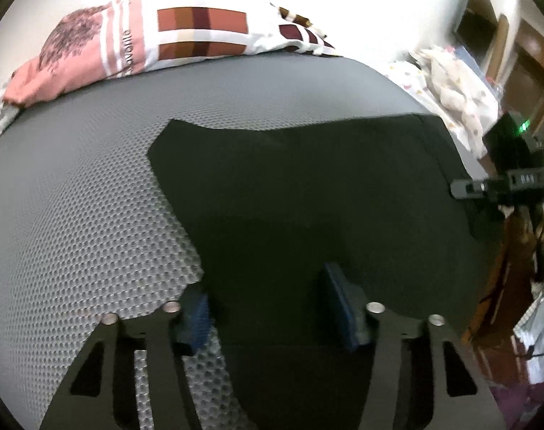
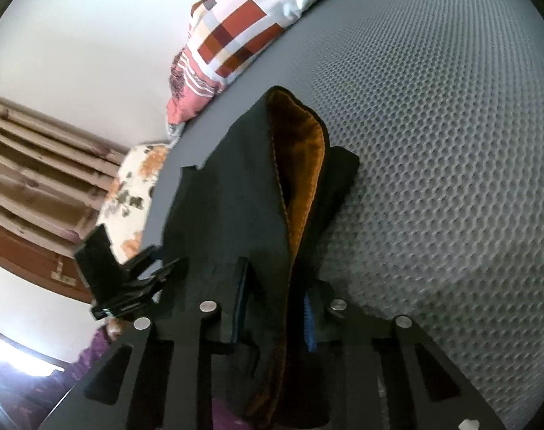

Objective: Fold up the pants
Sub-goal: 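Grasp the folded trousers with the left gripper and lift while the right gripper holds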

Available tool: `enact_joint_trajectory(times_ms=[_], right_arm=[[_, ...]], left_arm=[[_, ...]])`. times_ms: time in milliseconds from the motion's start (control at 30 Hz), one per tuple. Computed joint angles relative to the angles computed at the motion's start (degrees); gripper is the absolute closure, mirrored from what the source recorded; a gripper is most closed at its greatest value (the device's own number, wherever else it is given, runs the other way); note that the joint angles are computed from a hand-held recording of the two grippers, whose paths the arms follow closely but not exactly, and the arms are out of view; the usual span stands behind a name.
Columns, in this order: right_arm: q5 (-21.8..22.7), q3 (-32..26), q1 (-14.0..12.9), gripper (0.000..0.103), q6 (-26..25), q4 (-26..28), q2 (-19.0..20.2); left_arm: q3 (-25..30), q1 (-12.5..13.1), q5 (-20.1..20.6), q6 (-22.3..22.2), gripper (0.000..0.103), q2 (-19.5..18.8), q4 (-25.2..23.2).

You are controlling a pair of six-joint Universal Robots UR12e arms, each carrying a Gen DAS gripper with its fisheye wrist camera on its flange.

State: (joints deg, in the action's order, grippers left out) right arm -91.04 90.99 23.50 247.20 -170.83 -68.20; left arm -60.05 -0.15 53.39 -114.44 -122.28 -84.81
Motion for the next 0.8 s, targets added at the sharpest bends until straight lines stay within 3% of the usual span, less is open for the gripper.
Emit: enact_joint_trajectory(times_ms=[167,267,300,400,533,667,767,800], right_arm=[[1.57,-0.72,0.71,0.08,-2.14,1.16,0.54],[0.84,-0.97,0.75,0.072,-2.75,3.1,0.24],[0.62,-1.18,0.73,0.065,-2.55,3.73,0.28],[0.48,-0.69,0.42,0.064,-1.14,2.28,0.33],[0.34,-0.58,0.33,0.067,0.33,0.27,0.79],[0.73,-1.37,0.53,0.078,1.56,-2.13,2.16],[0.12,-1.24,1.02,0.078,2.02,-3.23,2.31],[0.22,-1.09,0.99,0.079,2.37,-3.87,2.35]], left_arm=[[6.14,1.18,-0.42,-0.28,0.048,-3.32,-8.87],[13.47,1.74,-2.0,0.39,0.048,-7.32,-19.85],[15.53,1.64,-1.74,1.03,0.046,-8.36,-22.46],[19.65,1.11,-1.0,6.21,0.03,-10.31,-28.79],[19.95,0.44,-1.26,9.56,0.029,-10.49,-30.07],[20.05,0.35,-4.24,7.83,0.034,-10.95,-30.89],[19.57,0.58,-4.78,4.78,0.05,-10.9,-29.43],[19.02,0.63,-4.49,3.68,0.062,-10.68,-27.96]])
